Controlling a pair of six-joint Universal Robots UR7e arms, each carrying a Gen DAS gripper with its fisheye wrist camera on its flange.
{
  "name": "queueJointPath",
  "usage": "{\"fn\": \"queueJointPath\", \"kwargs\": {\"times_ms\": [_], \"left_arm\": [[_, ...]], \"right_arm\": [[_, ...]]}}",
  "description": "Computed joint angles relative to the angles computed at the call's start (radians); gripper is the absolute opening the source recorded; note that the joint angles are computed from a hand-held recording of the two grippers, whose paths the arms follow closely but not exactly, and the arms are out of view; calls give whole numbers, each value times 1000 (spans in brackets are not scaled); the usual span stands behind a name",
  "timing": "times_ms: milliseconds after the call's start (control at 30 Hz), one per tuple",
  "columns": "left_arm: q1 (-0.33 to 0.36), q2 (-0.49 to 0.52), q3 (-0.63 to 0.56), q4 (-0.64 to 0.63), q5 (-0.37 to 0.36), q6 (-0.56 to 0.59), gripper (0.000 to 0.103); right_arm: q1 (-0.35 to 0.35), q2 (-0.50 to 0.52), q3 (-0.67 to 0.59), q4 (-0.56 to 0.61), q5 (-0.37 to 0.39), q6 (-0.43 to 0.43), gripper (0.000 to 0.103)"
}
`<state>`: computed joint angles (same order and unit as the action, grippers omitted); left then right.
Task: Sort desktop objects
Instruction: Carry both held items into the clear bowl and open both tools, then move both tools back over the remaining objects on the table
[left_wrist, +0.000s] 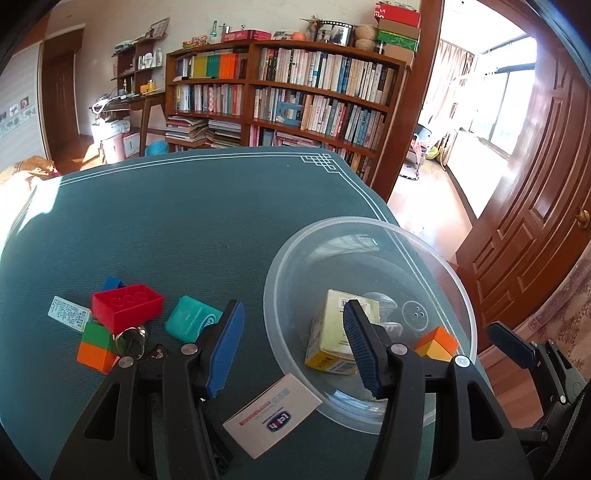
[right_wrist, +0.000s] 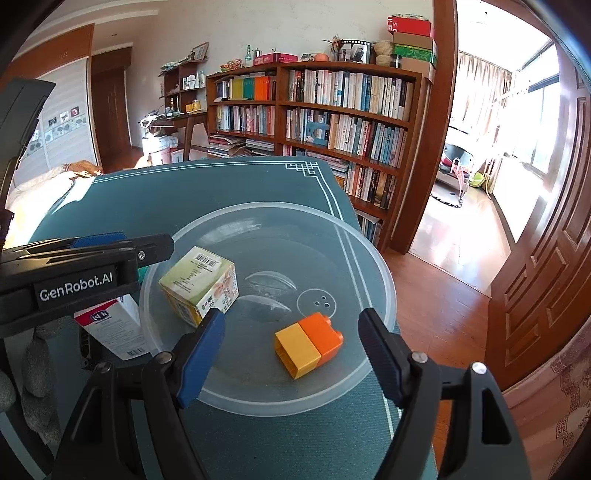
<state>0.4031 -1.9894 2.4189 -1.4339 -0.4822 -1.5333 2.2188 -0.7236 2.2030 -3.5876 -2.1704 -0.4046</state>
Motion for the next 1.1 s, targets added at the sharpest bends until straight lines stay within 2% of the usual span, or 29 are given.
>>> {"fn": "queueJointPath", "kwargs": {"times_ms": [267,700,833,1000,1100], "left_arm": [[-86,-59,-42,324,-17,-222,60],[-199,-221,-56,674,-133,-485,60],[-257,-276,-64,802,-189,-584,59],[-340,-350,-68,938,-272,-690,59],[-386,-397,-66,1001,-318,-739,59]], "right_arm": [[54,-10,15,40,16,6,79],[119,7,11,163,89,91,79],[125,20,7,181,134,109,79],[96,20,8,200,243,154,79],[87,33,1,186,271,172,79]]}}
